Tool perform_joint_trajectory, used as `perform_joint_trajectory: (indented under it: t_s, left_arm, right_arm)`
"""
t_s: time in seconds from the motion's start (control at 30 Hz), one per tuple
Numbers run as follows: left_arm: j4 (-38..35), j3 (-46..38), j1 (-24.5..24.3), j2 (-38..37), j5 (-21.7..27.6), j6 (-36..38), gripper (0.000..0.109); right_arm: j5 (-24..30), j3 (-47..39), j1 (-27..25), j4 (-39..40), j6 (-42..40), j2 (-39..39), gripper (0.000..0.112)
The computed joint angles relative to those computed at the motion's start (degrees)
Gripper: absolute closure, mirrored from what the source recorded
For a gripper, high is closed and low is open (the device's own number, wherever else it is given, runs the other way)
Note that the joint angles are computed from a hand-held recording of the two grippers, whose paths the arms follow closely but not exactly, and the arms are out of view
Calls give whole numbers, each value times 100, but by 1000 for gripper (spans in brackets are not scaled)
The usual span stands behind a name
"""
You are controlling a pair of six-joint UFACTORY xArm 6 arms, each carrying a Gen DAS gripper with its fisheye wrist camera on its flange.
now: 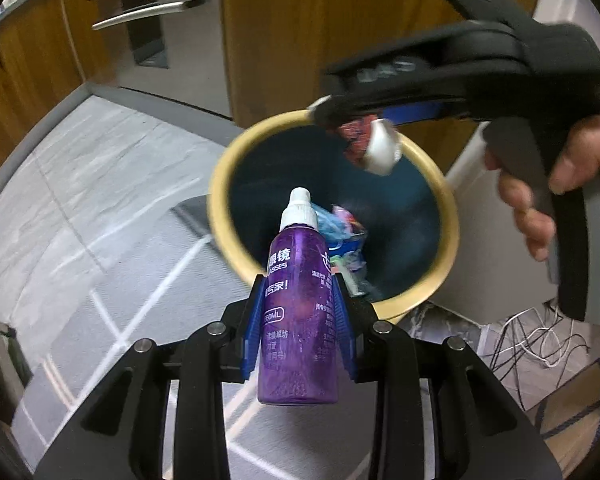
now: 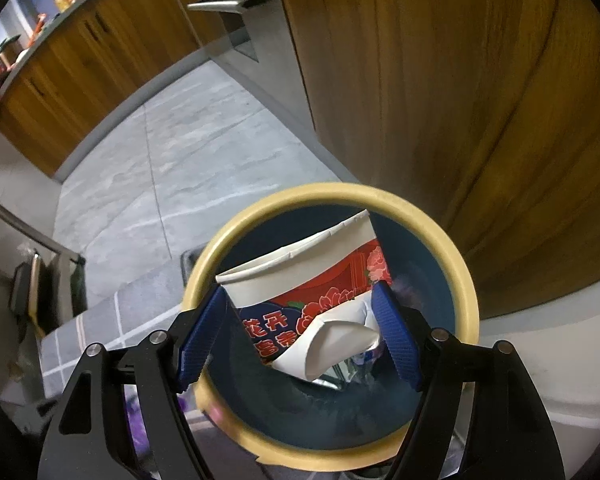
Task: Collect trash
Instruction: 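Carry the paper cup and spray bottle over the teal bin with both tools, then open both tools to drop the cup and spray bottle into the bin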
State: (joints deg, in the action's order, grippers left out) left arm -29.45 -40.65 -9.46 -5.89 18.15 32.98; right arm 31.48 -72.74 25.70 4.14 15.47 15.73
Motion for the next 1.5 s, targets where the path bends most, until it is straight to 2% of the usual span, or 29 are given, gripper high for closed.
perform_joint_trajectory:
  t_s: [0.13,0.27,0.33,0.47,0.5,0.57,0.73,0.8,0.87,0.97,1.27,1.37,1.5]
  left_arm:
    - [-140,33,-311,238,-313,-18,76]
    - [-147,120,-560,462,-951,-519,76]
    - [202,240,-629,493,-1286,-956,76]
    - [1513,489,-662,550,-1789,-2245,76]
    - [1486,491,-685,565,-1807,-2287,76]
    - [971,452,-756,595,-1756,-1956,76]
    - [1398,387,-613,640,-1612,-2199,76]
    - [1139,366,-640,637,-1625,-2008,76]
    - [505,340,-714,620,-1639,-1488,75]
    - [164,332,-716,574,-1613,-1211,75]
    - [342,356,-650,556,-1625,-1355,73]
    - [623,408,-620,527,-1664,-1615,65]
    - [567,398,-612,520,-1654,-1551,63]
  right_arm:
    - [99,-28,-41,138,-24,79,36]
    - [105,-20,-48,108,-6,108,36]
    - [125,-6,-54,124,-4,117,36]
    - [155,2,-53,34,101,168,36]
    - [163,11,-63,21,123,166,36]
    - [167,15,-60,-8,156,168,36]
    - [157,-9,-44,-32,144,192,35]
    - [162,-34,-42,-47,151,213,34]
    - [169,-41,-55,-27,121,230,34]
    - [210,-73,-50,-15,79,272,33]
    - [93,7,-47,-16,86,250,33]
    - [6,51,-57,-20,172,238,30]
    - [-29,75,-83,126,193,217,22]
